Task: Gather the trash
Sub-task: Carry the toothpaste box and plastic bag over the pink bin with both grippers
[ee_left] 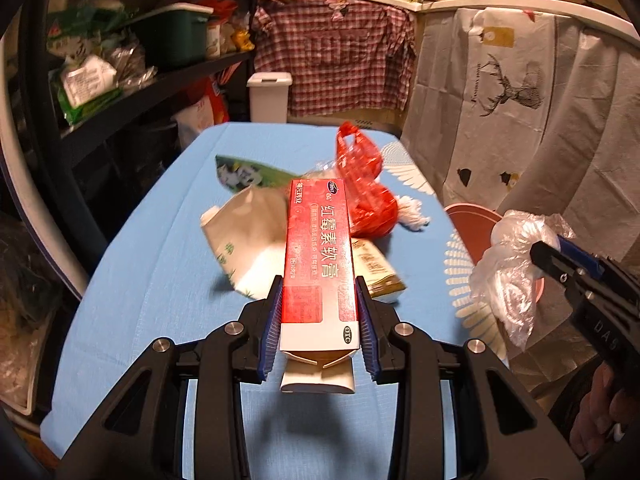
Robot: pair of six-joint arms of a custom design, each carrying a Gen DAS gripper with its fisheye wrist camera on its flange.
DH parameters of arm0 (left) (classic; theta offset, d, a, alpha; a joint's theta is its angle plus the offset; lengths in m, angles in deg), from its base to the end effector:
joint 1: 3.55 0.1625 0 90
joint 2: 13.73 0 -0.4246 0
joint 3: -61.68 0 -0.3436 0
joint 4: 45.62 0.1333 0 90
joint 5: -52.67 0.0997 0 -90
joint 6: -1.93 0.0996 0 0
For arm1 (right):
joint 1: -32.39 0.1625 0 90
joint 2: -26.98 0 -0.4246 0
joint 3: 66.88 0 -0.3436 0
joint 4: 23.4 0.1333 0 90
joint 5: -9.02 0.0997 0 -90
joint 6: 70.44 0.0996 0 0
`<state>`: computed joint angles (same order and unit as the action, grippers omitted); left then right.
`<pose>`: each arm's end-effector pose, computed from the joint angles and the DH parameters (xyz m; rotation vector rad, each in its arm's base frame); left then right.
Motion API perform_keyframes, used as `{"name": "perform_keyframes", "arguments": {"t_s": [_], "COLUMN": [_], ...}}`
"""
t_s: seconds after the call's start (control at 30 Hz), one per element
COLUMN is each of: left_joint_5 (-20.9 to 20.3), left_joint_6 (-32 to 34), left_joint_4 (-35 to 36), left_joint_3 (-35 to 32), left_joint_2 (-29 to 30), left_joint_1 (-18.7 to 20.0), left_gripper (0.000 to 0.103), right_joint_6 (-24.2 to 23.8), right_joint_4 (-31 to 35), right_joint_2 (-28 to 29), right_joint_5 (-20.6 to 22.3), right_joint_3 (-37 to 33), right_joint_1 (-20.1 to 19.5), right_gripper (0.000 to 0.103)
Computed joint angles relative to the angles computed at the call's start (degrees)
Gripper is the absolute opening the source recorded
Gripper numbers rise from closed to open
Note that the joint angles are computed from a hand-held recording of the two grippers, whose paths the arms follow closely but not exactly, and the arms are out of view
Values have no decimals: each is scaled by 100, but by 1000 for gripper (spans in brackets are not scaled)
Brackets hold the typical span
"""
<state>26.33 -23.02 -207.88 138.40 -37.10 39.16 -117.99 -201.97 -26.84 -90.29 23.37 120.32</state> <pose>-0.3660 -0.6407 0.0458 0.2015 2.1859 -1.0927 0.0931 -0.6697 0.3196 0.8527 -2.2857 0.9993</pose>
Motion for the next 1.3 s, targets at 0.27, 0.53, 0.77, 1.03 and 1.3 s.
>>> {"name": "perform_keyframes", "arguments": {"t_s": [0.27,0.53,0.77,1.03,1.3], "left_joint_5": [-178,-330,-609,-1132,-1692], "left_joint_6": [105,592,1140,1790,2356], "left_joint_4": [242,277,272,528,1827], "left_joint_3": [-370,-1026,-1822,-3180,-6000], "left_joint_2": [138,463,921,1613,2937], "left_joint_1": [-90,-134,-107,-40,183], "left_gripper": [34,34,34,34,34], "right_joint_6": [22,7,8,117,250], "right_joint_4": [26,-58,-173,-120,331], "right_joint_2": [-196,-197,-172,-35,454], "right_joint_5": [119,204,179,107,21], "right_joint_3": [-245,-573,-773,-1232,-2178], "right_joint_1": [-29,-122,-221,-329,-415], "right_gripper": [34,34,34,34,34]}}
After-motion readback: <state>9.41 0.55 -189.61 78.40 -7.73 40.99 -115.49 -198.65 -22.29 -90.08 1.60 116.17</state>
